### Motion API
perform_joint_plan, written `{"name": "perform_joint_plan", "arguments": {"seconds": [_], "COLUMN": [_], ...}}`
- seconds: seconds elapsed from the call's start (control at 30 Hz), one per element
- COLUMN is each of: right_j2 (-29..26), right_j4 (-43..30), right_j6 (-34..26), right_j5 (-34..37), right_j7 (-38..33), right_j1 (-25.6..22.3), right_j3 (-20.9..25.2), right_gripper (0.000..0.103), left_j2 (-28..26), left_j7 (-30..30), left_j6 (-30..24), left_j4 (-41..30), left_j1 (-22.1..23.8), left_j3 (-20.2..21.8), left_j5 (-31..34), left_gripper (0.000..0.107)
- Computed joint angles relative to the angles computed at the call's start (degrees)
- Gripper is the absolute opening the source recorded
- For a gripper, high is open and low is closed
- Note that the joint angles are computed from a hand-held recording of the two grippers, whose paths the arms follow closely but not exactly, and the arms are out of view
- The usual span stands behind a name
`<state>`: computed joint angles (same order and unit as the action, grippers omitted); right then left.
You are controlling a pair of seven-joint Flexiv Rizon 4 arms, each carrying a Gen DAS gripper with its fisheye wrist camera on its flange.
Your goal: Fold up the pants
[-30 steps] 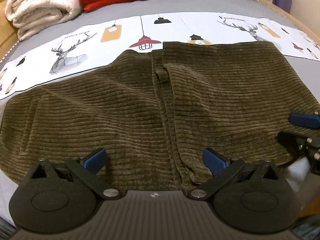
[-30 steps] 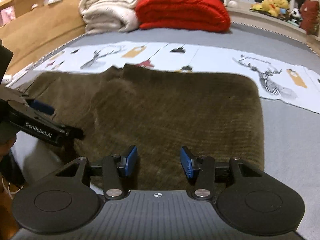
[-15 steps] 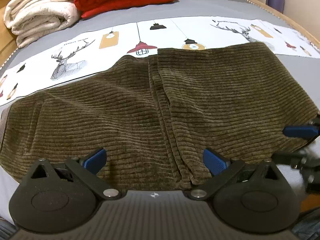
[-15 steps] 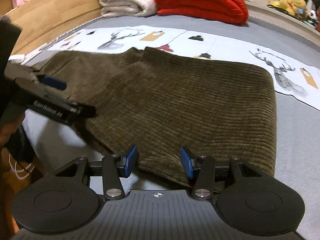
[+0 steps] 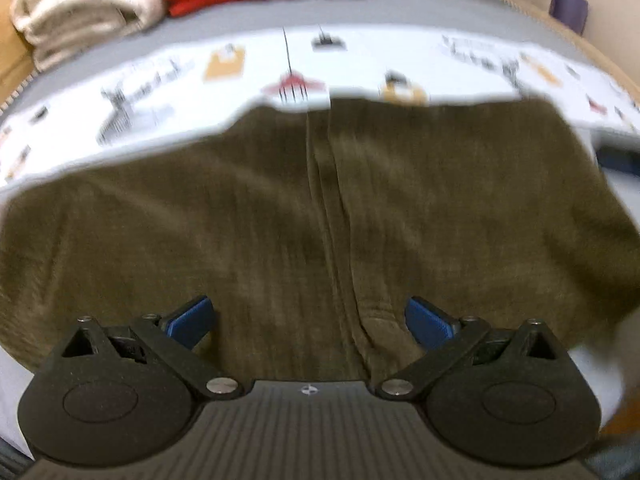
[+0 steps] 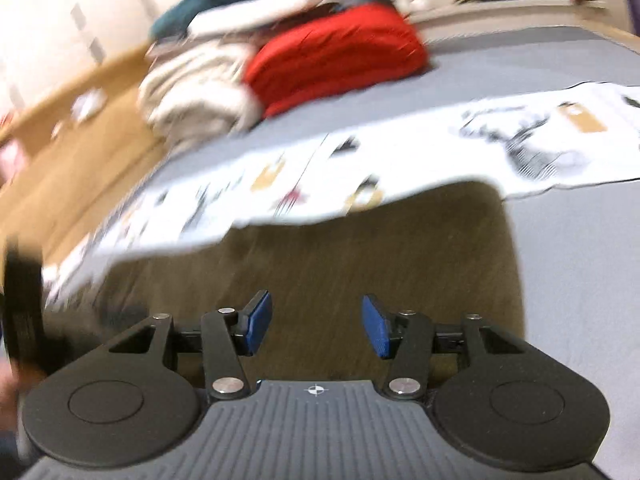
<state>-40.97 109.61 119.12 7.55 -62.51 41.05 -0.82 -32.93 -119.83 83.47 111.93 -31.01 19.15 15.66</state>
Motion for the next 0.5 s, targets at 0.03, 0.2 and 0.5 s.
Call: {"name": "perform_joint_plan", "arguments": {"seconds": [0.03, 0.2, 0.5], "right_j2": [-1.10, -7.05, -18.50], "right_j4": [-1.87, -13.61, -36.90], "right_j6": [-0.39, -8.47, -27.97], "right_j5": [0.32, -5.75, -18.55], "right_j7": [0.57, 2.90, 10.80], "right_j1": [-0.11, -2.36, -2.08], "right_j3": [-0.48, -0.32, 0.39], "right_gripper": [0.054, 0.032, 0.028], "left_j2": [-0.20, 0.91, -0.22], "left_j7": [-0.70, 3.97, 9.92], "left_j6": [3.42, 10.96, 14.20], "left_j4": [1.57, 7.38, 8.33], "left_j1": [0.87, 10.93, 8.20], "left_j3": [-0.47, -9.87, -7.83], "left_j5": [0.08, -4.96, -9.14], "left_gripper": [0.103, 0.103, 0.103]}}
